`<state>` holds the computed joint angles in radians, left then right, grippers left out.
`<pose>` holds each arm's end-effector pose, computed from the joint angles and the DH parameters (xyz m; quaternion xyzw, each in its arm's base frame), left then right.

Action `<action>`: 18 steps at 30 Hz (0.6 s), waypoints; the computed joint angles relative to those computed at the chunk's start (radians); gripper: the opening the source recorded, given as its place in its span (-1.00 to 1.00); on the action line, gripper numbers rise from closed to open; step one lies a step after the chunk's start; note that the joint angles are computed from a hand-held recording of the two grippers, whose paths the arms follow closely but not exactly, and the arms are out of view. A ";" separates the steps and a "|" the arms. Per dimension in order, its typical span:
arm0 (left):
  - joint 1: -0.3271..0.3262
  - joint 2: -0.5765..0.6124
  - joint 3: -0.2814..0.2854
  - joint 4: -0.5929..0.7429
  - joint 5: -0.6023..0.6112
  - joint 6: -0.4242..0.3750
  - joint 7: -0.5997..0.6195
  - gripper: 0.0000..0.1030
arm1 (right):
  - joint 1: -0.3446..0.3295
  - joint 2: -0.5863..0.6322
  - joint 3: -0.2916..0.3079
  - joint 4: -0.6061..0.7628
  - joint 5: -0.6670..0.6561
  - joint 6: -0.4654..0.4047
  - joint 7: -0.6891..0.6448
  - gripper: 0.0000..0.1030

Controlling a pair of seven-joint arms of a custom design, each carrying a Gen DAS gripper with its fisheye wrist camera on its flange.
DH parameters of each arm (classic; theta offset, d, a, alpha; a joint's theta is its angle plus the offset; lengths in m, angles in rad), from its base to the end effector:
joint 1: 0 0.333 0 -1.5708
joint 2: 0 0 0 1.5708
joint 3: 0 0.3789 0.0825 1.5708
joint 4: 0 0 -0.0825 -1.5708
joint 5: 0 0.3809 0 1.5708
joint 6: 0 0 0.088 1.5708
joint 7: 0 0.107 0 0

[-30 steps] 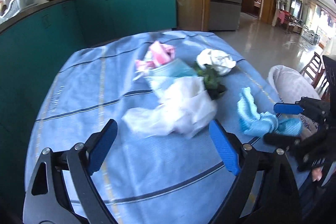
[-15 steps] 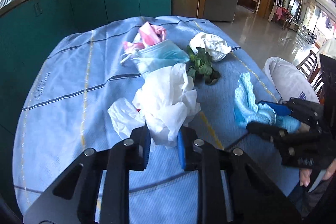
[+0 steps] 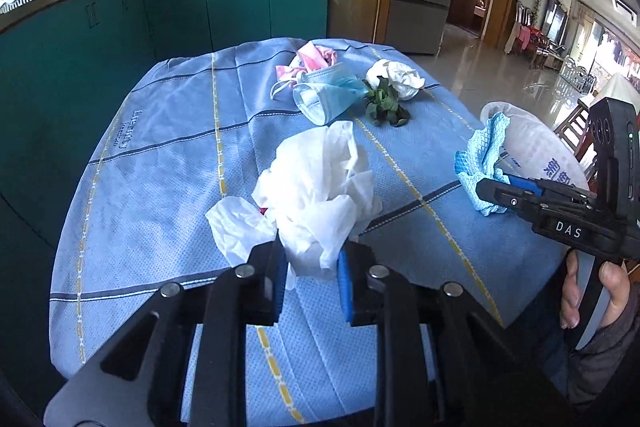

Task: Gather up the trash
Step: 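Grasp the white tissue with the left tool and lift it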

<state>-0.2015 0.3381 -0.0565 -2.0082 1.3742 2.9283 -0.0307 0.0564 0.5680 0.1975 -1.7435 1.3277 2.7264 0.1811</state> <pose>0.5941 -0.2181 0.3794 -0.6769 0.6328 -0.2675 0.2643 0.7049 0.1231 0.3310 -0.7604 0.4910 -0.0555 0.4215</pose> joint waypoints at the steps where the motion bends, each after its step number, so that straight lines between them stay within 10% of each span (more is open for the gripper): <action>1: -0.004 -0.006 0.005 -0.005 0.025 0.006 -0.019 -0.57 | 0.002 -0.014 0.001 -0.016 0.009 0.012 0.003 -0.25; 18: 0.033 0.010 -0.010 0.025 0.173 0.037 -0.138 -0.57 | 0.053 -0.063 -0.021 -0.044 -0.140 0.133 0.163 -0.26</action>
